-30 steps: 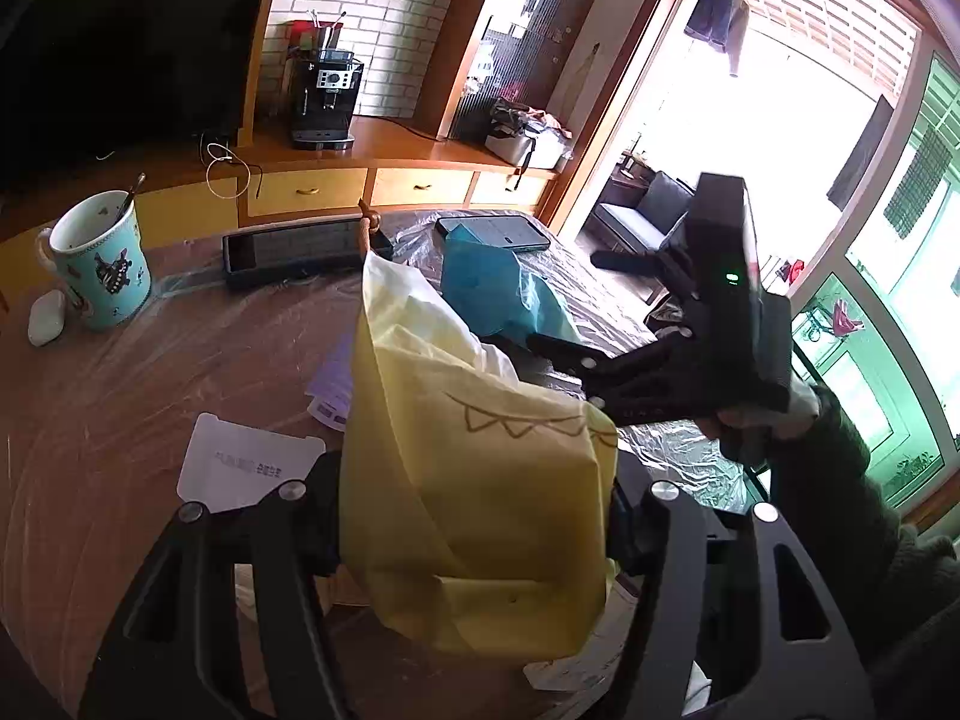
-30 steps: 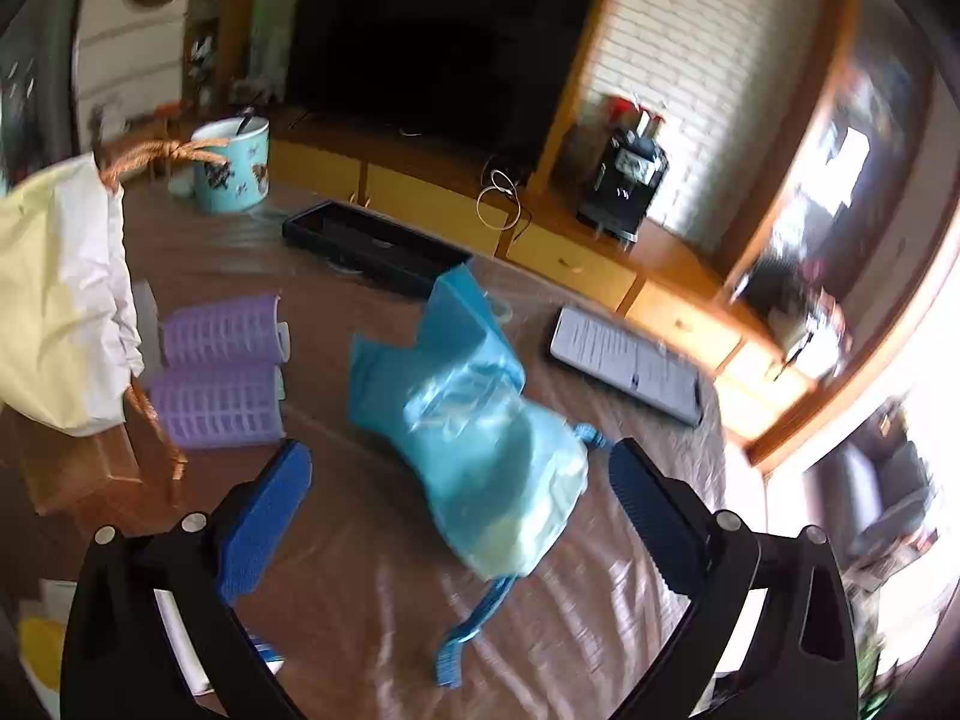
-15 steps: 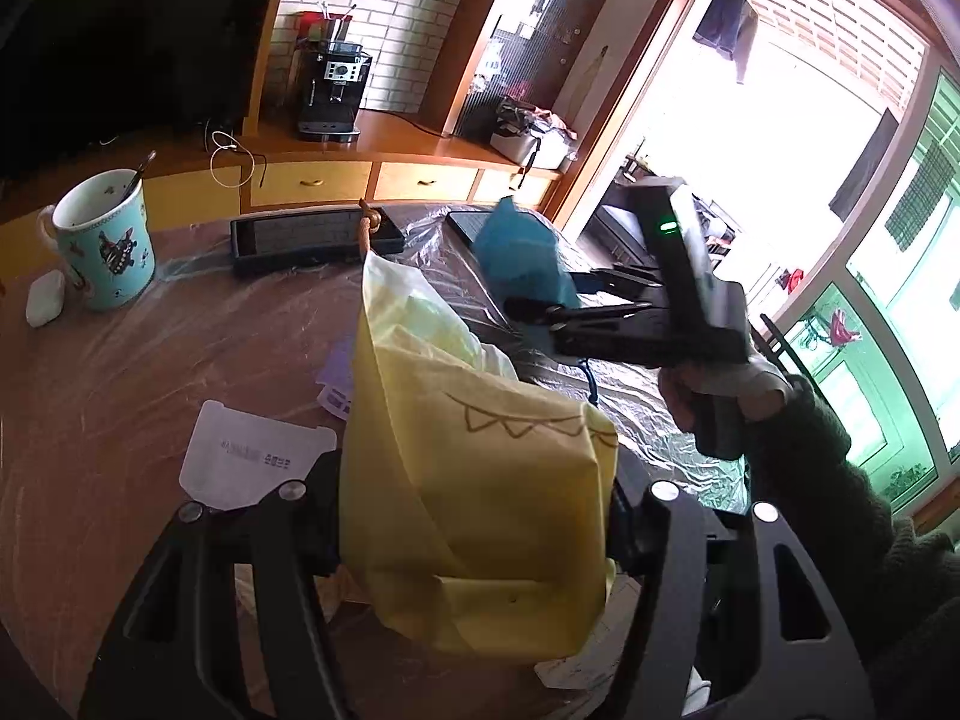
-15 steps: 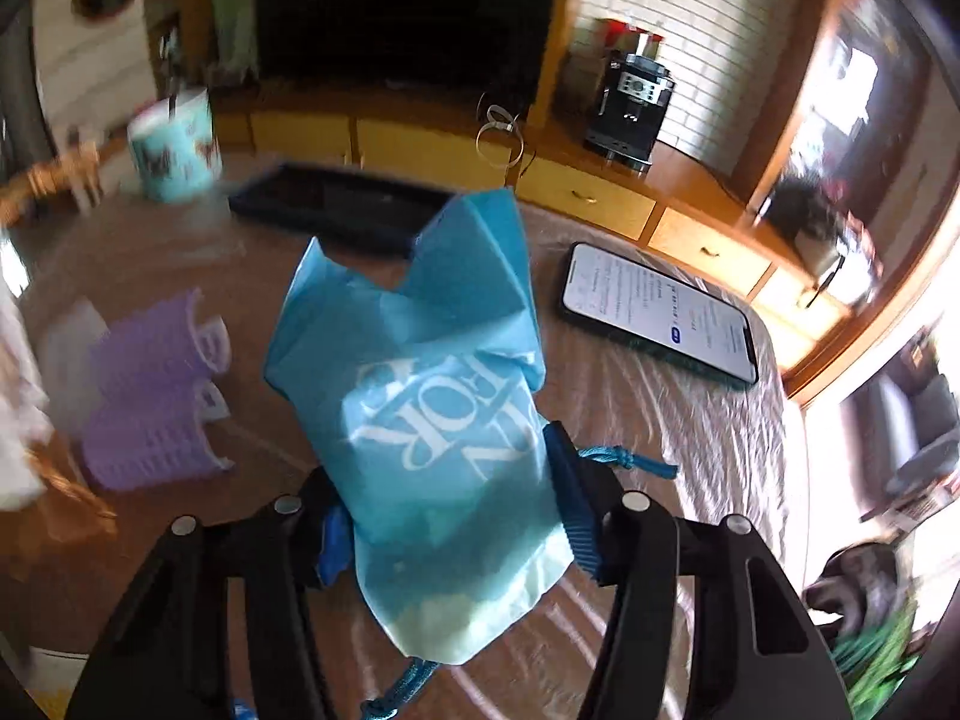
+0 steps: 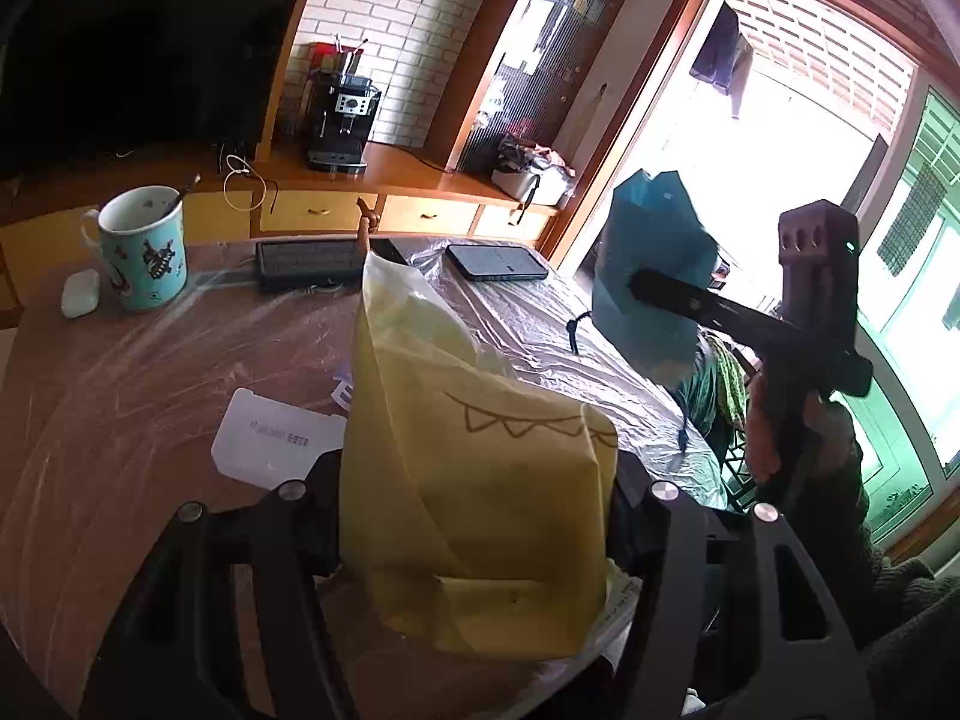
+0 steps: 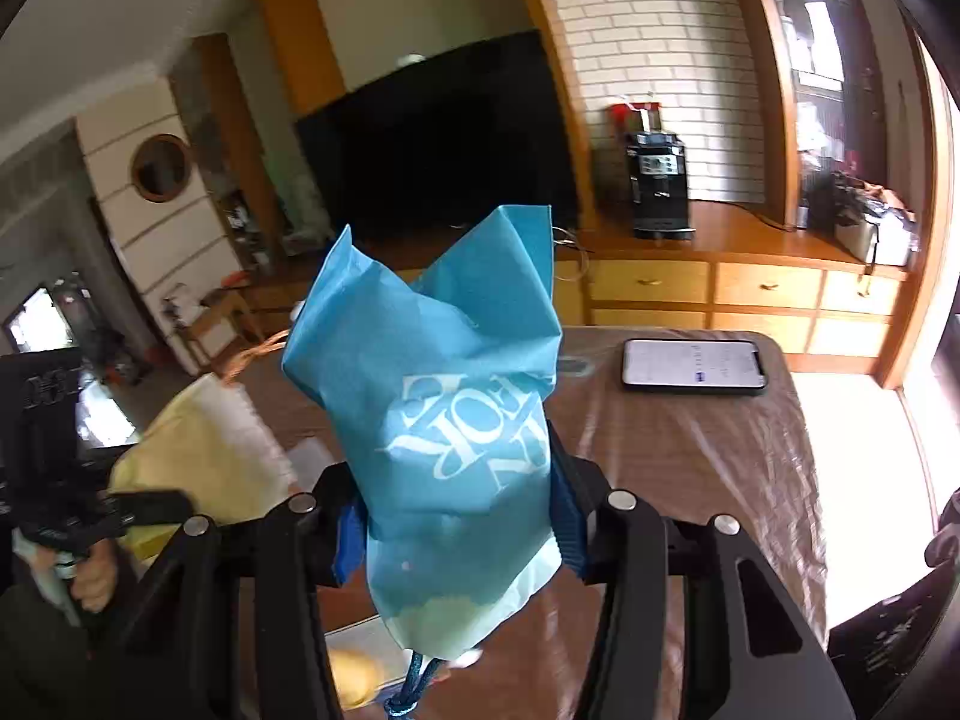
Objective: Collect trash
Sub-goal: 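Carry the yellow bag in the left tool while the right tool carries the blue bag toward the bin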
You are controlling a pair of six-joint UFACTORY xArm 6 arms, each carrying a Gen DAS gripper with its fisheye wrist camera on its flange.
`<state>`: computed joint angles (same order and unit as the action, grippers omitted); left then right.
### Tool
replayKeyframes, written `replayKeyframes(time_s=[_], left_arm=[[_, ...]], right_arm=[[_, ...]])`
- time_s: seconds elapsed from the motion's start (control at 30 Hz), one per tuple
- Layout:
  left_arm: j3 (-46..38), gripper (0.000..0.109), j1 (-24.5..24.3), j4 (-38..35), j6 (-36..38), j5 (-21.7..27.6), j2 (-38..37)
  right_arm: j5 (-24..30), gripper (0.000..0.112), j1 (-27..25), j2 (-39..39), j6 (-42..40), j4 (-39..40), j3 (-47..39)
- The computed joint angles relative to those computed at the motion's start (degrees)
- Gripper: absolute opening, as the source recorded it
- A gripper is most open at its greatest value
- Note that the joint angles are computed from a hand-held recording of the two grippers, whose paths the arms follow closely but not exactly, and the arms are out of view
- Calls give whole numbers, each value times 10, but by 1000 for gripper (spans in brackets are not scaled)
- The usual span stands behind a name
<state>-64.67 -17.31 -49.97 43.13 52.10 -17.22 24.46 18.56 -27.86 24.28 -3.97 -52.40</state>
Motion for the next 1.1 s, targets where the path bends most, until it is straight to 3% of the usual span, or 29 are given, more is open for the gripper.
replayKeyframes(time_s=[0.1,0.23,0.4,0.63,0.93,1.1], left_arm=[[15,62,8,-1,3,9,-27],[55,63,13,11,10,9,-78],[98,63,38,10,21,36,-136],[158,62,70,5,32,82,-224],[226,63,87,31,20,135,-315],[266,63,72,67,-4,141,-356]], right_arm=[[1,49,35,-41,-7,28,28],[6,49,91,-82,34,-8,57],[16,49,153,-116,70,-28,80],[55,49,248,-148,160,-114,96],[81,49,311,-174,214,-114,138],[86,49,327,-184,237,-113,165]])
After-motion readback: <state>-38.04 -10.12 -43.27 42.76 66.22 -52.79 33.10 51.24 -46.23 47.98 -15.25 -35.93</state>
